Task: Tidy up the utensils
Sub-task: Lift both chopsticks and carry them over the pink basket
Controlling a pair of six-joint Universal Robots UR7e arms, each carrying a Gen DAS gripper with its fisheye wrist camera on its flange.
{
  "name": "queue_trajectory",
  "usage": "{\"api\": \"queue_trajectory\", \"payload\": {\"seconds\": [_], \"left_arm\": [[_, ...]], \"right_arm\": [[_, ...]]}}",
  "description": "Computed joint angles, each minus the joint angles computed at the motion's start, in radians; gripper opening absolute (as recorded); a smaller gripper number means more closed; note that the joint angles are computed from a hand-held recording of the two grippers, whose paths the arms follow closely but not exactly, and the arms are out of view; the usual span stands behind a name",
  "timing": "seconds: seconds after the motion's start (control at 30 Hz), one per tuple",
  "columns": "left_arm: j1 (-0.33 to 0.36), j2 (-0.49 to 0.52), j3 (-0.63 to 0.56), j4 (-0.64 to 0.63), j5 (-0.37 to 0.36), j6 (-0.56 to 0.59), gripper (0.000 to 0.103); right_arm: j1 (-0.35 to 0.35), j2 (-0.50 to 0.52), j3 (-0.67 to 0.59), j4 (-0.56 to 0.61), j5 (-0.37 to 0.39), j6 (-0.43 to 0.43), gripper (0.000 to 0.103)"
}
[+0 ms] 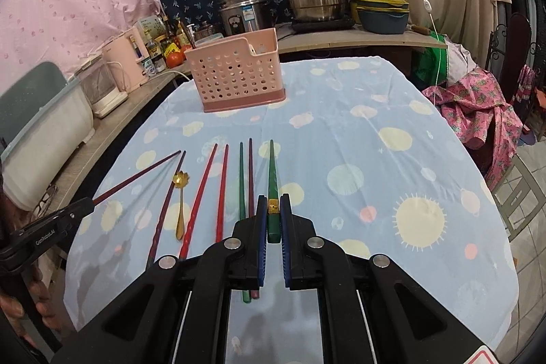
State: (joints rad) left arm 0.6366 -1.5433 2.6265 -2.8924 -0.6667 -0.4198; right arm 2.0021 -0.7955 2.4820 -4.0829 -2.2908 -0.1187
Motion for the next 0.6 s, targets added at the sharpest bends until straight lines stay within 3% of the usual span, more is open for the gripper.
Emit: {"api": "queue_trajectory", "payload": {"seconds": [0.6], "left_arm": [[0.035,0.141,-0.183,-0.306,0.053,0.284,0.007]], "right_arm": [[0.001,-0.108,-0.127,0.047,0.073,-0.108,0.007]]}}
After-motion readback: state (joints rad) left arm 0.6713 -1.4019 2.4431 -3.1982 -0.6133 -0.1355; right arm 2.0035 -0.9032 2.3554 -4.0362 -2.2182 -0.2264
